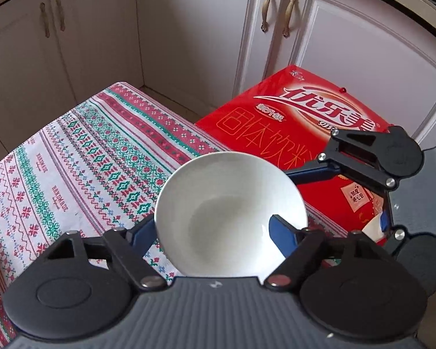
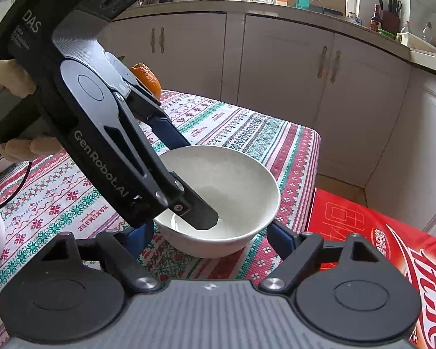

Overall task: Organize plates and bowls
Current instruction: 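Lift the third bowl with the left tool toward the bowl stack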

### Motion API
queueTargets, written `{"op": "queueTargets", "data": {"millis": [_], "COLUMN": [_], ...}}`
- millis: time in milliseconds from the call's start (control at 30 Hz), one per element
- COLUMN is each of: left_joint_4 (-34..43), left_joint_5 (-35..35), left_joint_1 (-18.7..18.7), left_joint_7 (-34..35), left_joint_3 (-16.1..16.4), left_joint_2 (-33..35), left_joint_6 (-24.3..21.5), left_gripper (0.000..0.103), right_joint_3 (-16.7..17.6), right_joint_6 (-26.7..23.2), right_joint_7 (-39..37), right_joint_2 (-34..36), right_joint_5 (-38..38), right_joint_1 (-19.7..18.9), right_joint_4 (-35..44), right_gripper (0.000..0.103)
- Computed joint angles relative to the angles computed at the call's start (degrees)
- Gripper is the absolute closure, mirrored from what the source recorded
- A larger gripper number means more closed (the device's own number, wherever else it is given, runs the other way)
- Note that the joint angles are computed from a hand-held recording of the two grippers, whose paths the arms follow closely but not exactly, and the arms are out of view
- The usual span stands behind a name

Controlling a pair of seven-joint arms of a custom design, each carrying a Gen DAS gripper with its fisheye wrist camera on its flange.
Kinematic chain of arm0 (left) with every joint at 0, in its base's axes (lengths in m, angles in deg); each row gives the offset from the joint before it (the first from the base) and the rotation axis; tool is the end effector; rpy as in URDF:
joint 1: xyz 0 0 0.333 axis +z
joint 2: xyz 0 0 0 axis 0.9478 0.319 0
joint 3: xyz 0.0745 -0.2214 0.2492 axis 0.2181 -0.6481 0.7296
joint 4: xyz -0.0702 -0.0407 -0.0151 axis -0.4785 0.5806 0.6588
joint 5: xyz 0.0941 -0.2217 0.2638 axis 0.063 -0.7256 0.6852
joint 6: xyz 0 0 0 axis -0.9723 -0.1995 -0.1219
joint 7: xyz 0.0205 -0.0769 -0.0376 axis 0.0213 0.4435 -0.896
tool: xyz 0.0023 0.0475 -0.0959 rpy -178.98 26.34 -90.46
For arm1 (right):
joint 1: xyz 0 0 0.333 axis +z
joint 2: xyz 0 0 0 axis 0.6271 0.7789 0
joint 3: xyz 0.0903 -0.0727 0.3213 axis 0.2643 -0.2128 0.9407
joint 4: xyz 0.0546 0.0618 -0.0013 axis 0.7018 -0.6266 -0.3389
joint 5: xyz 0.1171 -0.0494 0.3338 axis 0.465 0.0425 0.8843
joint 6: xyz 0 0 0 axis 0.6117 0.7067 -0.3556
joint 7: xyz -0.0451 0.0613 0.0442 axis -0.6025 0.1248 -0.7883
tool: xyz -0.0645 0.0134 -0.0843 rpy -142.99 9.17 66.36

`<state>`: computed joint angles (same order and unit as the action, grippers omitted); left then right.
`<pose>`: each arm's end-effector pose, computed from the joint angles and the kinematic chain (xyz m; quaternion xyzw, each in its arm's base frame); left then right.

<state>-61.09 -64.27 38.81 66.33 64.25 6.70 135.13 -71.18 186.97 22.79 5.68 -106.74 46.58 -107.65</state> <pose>0.6074 -0.5010 0.3494 -0.4407 0.8441 -0.2880 0.1014 0.5257 0.2653 0.3421 -0.8278 0.3700 -0.1933 0.3749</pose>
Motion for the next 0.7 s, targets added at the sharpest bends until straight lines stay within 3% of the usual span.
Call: {"op": "queueTargets", "data": {"millis": [433, 700], "left_joint_4": [2.3, 2.6], "left_joint_5": [-1.7, -1.9], "left_joint_1": [1.1, 0.7], "left_joint_7": [1.5, 1.3], "left_joint_3": [-1.2, -0.8], "left_joint_2": [1.2, 1.3], "left_joint_6": [-1.9, -2.3], "left_gripper": [0.035, 0.036], "right_joint_3": [-1.2, 1.2], "right_joint_6": [-0.2, -1.1], "right_joint_7": [-0.7, 0.8], "right_joint_2": [-0.6, -0.6], "right_joint_5": [1.4, -0.6], "right_joint_1": [1.5, -1.2], "right_joint_4": [-0.3, 0.0], "right_gripper": [0.015, 0.015]}}
